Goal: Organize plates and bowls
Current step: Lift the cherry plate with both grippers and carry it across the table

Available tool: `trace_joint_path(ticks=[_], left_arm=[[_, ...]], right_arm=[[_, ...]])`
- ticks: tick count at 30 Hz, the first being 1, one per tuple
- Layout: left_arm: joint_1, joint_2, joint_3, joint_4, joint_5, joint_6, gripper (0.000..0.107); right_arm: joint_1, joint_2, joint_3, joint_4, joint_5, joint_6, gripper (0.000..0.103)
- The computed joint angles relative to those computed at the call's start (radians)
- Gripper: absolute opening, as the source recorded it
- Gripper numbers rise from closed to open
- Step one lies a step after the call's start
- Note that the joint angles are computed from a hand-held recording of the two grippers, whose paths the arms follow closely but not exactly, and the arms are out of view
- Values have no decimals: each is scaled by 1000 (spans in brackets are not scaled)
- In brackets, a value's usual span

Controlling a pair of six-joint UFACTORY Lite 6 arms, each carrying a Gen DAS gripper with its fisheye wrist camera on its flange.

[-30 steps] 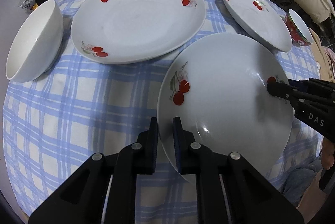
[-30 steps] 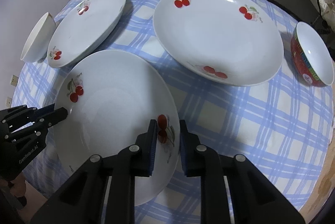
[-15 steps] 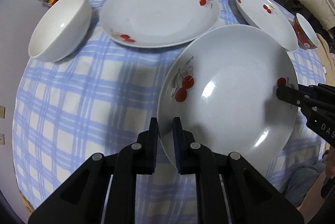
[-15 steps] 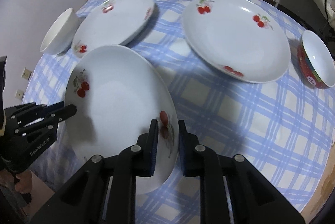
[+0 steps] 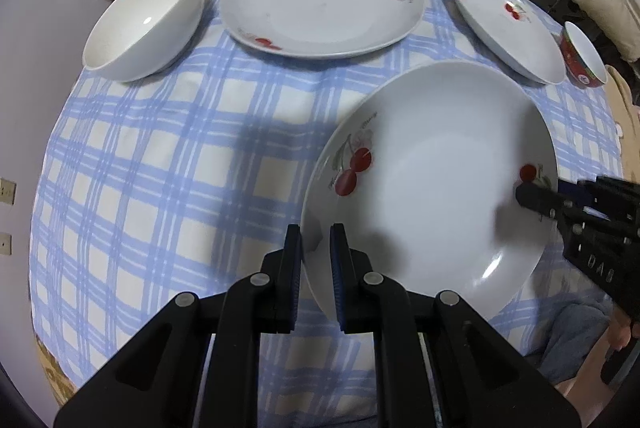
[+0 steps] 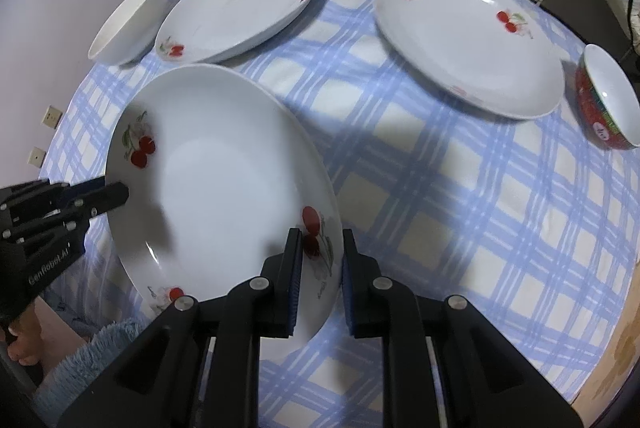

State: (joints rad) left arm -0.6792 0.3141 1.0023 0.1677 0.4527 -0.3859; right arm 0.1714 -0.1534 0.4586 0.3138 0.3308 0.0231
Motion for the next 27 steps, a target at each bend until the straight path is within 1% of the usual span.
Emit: trace_joint_path(ticks=[6, 10, 11, 13, 15, 17, 20, 23, 24, 26, 27], left_arm=[[27, 10, -8, -20, 36, 9, 14], [41, 15, -14, -15, 52, -1, 14], [48, 20, -13, -24, 53, 7, 14], [63, 33, -8, -51, 57, 25, 14], [63, 37, -7, -36, 62, 12, 14], [61, 46, -8, -27, 61, 2, 14], [73, 92, 33, -66, 66, 28, 14], [98, 108, 43, -119, 56, 79, 14], [102, 110, 45, -126, 55, 86, 14], [107, 118, 61, -128, 60, 95, 15], [108, 116, 62, -127, 58, 93, 15]], right_arm=[[56, 65, 18, 75, -30, -36, 20], [57, 115, 37, 197, -52, -136, 20], [62, 129, 45, 200, -59, -134, 21], [82, 142, 58, 166, -65, -88, 21], [118, 145, 68, 78, -66, 20, 21], [136, 151, 72, 25, -73, 78, 21], [148, 185, 97, -48, -94, 168, 21], [162, 209, 125, -185, -110, 309, 21], [156, 216, 132, -188, -109, 304, 22], [137, 241, 145, -90, -112, 209, 22], [137, 251, 149, -69, -115, 190, 22]])
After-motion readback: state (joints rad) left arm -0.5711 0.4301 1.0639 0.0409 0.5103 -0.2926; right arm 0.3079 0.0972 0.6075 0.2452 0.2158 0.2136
